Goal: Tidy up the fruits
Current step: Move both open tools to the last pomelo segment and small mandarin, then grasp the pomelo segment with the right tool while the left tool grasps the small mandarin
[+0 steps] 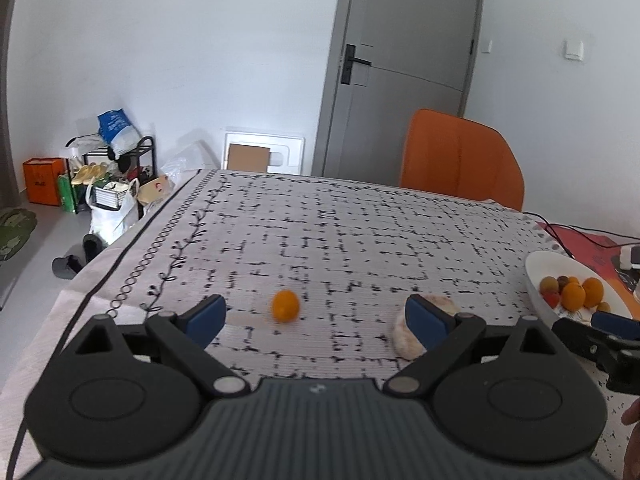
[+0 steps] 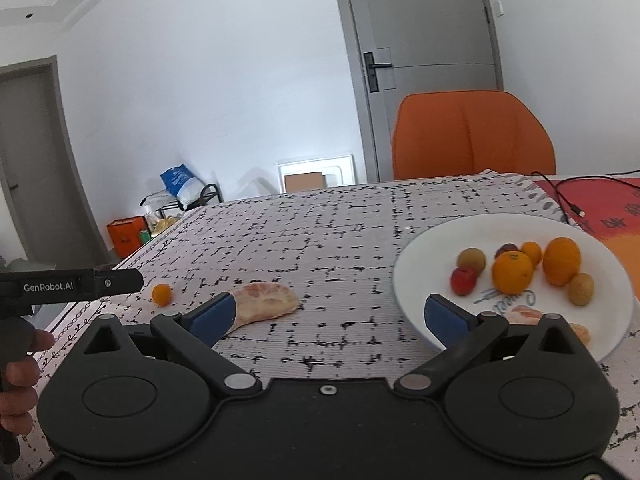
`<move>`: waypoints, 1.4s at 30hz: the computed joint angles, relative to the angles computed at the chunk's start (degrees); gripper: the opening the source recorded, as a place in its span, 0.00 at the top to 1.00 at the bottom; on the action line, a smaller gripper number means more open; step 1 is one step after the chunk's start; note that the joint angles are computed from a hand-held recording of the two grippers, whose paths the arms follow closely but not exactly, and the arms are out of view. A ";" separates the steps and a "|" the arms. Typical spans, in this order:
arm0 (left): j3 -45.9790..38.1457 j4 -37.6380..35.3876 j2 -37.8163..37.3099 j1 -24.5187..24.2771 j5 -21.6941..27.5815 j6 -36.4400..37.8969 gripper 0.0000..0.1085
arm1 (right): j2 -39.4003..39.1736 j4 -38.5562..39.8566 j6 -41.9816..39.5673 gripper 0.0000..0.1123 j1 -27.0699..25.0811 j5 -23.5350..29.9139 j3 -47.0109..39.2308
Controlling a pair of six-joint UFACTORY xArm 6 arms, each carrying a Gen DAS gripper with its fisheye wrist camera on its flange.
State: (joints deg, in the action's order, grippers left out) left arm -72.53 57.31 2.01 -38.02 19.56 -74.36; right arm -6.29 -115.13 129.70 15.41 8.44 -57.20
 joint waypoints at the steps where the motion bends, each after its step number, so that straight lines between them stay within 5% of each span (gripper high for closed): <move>1: 0.37 0.19 -0.24 0.32 -0.46 -0.38 0.12 | 0.31 -0.04 -0.06 0.09 0.17 -0.04 -0.32; 10: 2.34 1.04 -0.85 2.59 -3.43 -2.34 0.13 | 3.92 1.17 -2.62 0.17 0.85 -2.42 -3.97; 17: 2.52 0.75 -0.17 3.77 -4.85 -2.91 0.19 | 8.27 9.18 -11.91 0.24 1.03 -4.92 -7.39; 26: 2.86 -7.85 1.47 5.24 -7.23 3.31 0.41 | 13.85 27.08 -31.37 0.11 1.04 -6.22 -10.49; 42: -0.60 -15.95 5.95 5.77 -7.63 10.32 0.42 | 20.31 61.62 -68.32 0.08 2.91 -4.38 -13.35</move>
